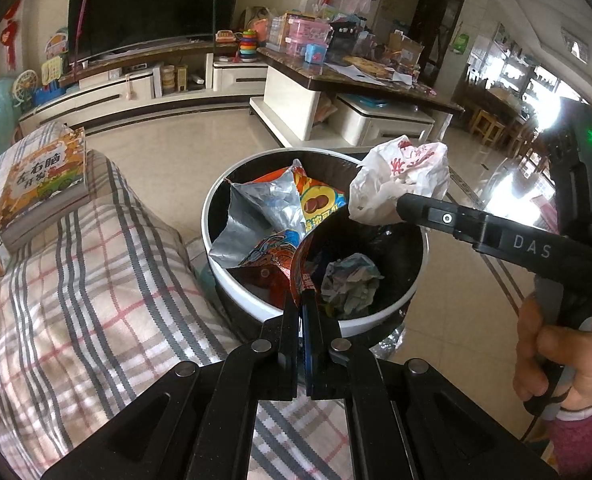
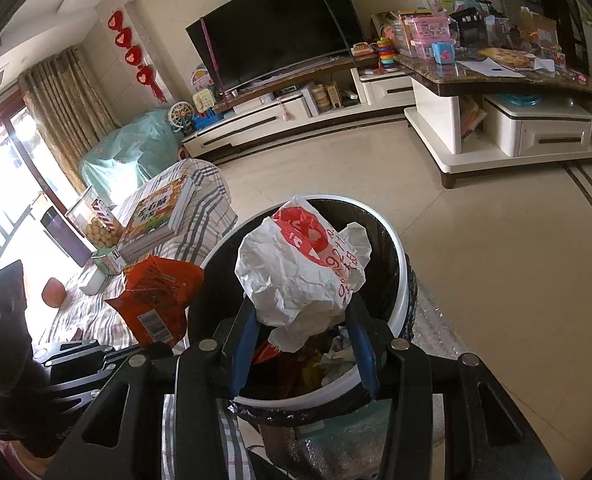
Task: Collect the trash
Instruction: 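Carry the snack bag and white plastic bag over the bin and open both tools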
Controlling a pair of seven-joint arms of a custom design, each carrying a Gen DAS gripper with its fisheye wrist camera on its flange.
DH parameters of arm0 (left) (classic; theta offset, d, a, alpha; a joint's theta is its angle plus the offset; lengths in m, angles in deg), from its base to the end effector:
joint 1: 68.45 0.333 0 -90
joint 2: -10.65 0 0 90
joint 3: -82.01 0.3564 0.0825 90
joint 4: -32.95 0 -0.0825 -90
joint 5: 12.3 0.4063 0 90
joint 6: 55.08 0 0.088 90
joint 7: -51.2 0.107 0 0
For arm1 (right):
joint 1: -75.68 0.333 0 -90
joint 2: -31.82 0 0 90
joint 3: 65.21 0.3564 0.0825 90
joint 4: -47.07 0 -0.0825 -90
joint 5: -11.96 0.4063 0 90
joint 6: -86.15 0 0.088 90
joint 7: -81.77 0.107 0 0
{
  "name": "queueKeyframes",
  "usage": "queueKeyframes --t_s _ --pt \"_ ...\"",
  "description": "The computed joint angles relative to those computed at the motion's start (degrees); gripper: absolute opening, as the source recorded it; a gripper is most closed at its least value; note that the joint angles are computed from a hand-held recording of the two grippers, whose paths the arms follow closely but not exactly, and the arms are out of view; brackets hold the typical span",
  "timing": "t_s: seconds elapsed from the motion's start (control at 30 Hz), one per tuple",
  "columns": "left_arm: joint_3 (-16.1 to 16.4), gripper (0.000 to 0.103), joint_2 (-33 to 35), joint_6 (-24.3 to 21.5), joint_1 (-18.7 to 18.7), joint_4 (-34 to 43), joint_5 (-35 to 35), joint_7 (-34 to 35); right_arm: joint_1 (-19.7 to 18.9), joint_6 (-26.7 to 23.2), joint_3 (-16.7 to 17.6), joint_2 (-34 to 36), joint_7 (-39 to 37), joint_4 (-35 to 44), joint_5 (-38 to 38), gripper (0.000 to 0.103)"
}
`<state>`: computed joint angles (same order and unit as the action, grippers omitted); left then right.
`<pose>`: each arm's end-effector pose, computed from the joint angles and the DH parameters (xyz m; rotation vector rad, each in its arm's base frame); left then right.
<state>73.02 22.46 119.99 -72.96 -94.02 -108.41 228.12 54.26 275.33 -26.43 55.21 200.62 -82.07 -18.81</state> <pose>0.5555 -0.0516 0.3212 -1.8021 1.9762 -0.9397 0.5679 0.2100 0.3286 -1.8653 1.4841 -0.2309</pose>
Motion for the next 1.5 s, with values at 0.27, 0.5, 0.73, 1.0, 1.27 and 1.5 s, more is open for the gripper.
queueKeyframes --t_s 0.27,0.5,0.73,1.0,1.27,1.5 --pt "-0.45 0.000 0.82 0.11 0.17 0.76 1.70 -2.02 -0.55 -1.61 0.95 0.67 -2.24 0.85 1.64 0.044" --pt "-0.77 0.000 1.25 0.21 0.31 1.09 2.17 -2.72 0.78 -3.15 0.54 1.13 -6.02 1.73 5.67 0.044" --pt "-1.24 0.000 1.61 0.45 0.72 1.23 4.47 -5.05 2.38 -3.91 -0.61 1.56 -9.16 2.22 9.49 0.044" --pt "-2.70 0.000 2.65 1.62 1.61 1.91 8.73 -9.43 3.99 -4.54 -1.58 1.78 -11.72 2.91 12.38 0.044" --pt "-4.09 0.000 3.22 1.79 2.94 2.13 11.02 -11.37 5.65 -4.88 -2.66 1.42 -13.46 3.27 14.85 0.045" --pt "-4.61 0.000 3.38 1.61 3.65 2.28 11.18 -11.51 7.36 -5.38 -4.02 1.35 -14.85 3.80 16.30 0.045"
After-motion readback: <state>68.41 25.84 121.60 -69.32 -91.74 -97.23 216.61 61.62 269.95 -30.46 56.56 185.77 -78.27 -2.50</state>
